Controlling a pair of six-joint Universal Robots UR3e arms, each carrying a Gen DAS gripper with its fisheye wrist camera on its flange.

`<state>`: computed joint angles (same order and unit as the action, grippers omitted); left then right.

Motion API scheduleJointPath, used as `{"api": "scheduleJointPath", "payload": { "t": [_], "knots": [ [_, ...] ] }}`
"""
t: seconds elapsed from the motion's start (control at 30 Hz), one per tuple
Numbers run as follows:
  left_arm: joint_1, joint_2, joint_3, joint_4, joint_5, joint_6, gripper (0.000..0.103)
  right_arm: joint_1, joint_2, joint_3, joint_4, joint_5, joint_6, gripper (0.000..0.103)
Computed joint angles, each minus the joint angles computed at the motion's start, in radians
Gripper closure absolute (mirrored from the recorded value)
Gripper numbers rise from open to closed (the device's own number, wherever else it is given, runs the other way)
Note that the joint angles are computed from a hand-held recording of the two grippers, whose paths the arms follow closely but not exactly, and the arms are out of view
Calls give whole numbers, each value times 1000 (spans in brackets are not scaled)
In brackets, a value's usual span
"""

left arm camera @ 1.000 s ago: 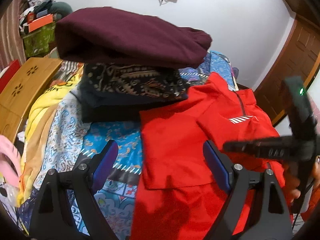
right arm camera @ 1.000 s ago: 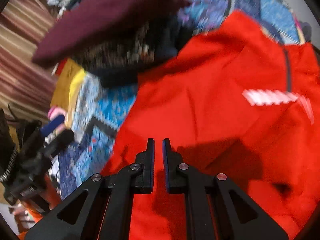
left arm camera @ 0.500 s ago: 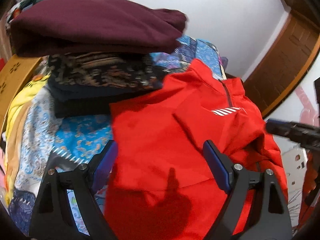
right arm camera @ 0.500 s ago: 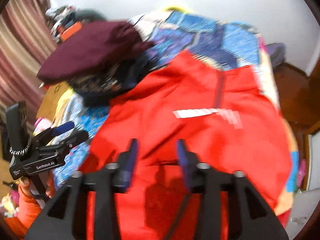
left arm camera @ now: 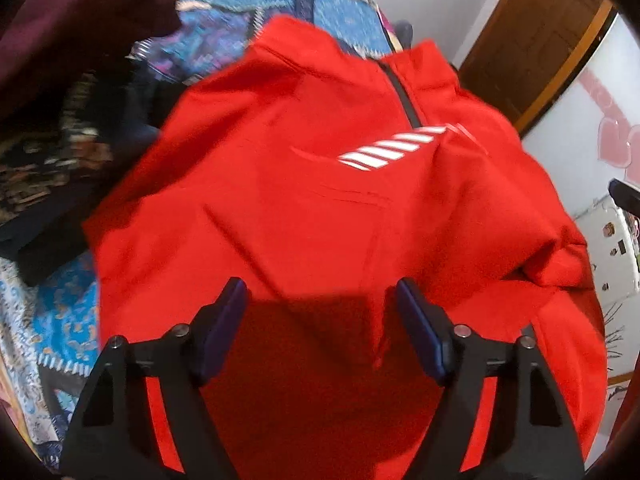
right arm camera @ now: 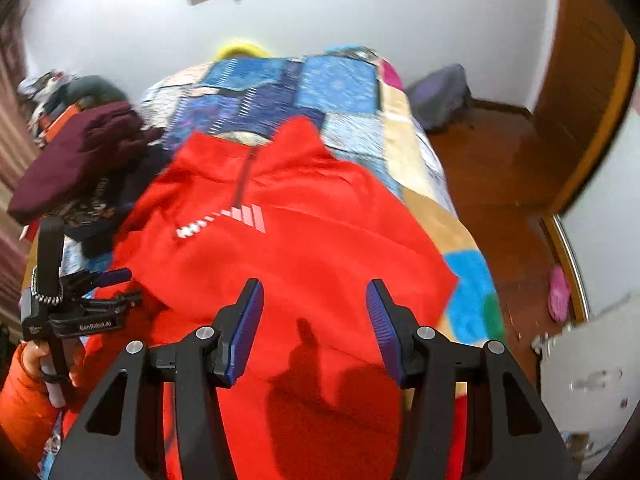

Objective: Fold large clothes

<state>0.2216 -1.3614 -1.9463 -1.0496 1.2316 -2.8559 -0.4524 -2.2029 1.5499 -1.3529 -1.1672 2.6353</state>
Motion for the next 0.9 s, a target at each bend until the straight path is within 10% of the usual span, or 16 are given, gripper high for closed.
{"api": "scheduleJointPath", "payload": {
  "t": [0.23, 0.43, 0.9],
  "knots": [
    [-86, -142, 47, 134, 103, -92, 38, -204, -68, 82, 143, 30, -143, 53],
    [-30, -131, 57, 129, 97, -108, 95, -369, -123, 141, 301, 58, -270, 53],
    [489, 377, -8, -266, -247, 145, 98, -331, -128, 179, 255, 37, -234, 53]
  ]
}}
